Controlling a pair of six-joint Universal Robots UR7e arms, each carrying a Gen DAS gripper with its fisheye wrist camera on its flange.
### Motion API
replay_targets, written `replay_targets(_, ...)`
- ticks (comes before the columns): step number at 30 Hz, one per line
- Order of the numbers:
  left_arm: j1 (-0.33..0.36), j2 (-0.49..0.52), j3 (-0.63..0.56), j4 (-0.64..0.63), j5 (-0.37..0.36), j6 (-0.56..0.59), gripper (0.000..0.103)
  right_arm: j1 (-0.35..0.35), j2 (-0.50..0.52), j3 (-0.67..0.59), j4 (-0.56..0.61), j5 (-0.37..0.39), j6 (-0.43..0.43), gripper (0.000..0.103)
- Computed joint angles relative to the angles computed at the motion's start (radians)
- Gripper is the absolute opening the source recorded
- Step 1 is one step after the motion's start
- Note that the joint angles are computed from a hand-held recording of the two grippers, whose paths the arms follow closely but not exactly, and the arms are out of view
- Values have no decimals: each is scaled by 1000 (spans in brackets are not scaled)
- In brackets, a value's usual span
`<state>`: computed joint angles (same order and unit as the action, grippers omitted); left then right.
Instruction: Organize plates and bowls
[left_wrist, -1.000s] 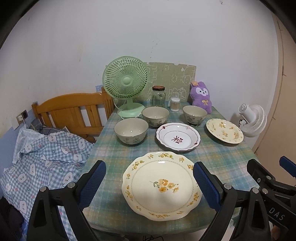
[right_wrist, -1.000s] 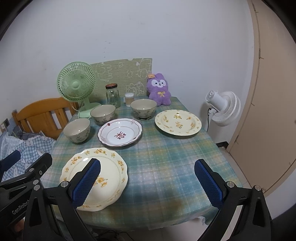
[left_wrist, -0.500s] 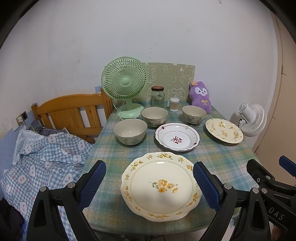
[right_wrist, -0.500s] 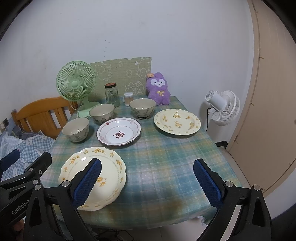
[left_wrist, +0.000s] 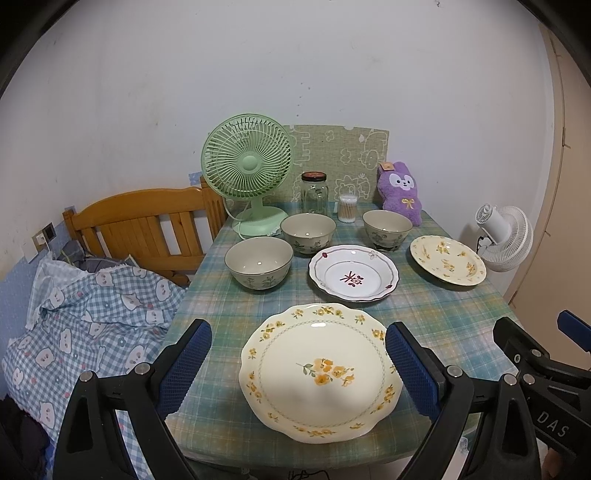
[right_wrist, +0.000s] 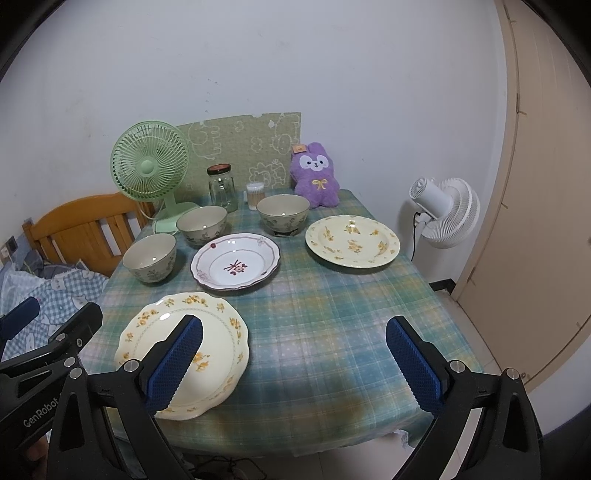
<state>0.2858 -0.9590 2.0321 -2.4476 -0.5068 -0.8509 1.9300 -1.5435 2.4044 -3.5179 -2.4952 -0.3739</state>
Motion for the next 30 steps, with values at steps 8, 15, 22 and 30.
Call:
replay_targets(8, 0, 8, -8, 9, 3, -10, 96, -4, -7, 4, 0, 7, -7, 101)
replay_targets(15, 2, 8, -8, 6, 3, -5, 96, -4, -9, 3, 3, 7, -7, 101)
replay_targets(22, 3, 10, -14, 16, 6, -4, 96, -3, -13, -3, 21, 12, 2, 101)
replay_targets(30, 22, 11, -29, 56, 22, -22, 95, -19, 0, -30, 89, 41, 34, 100)
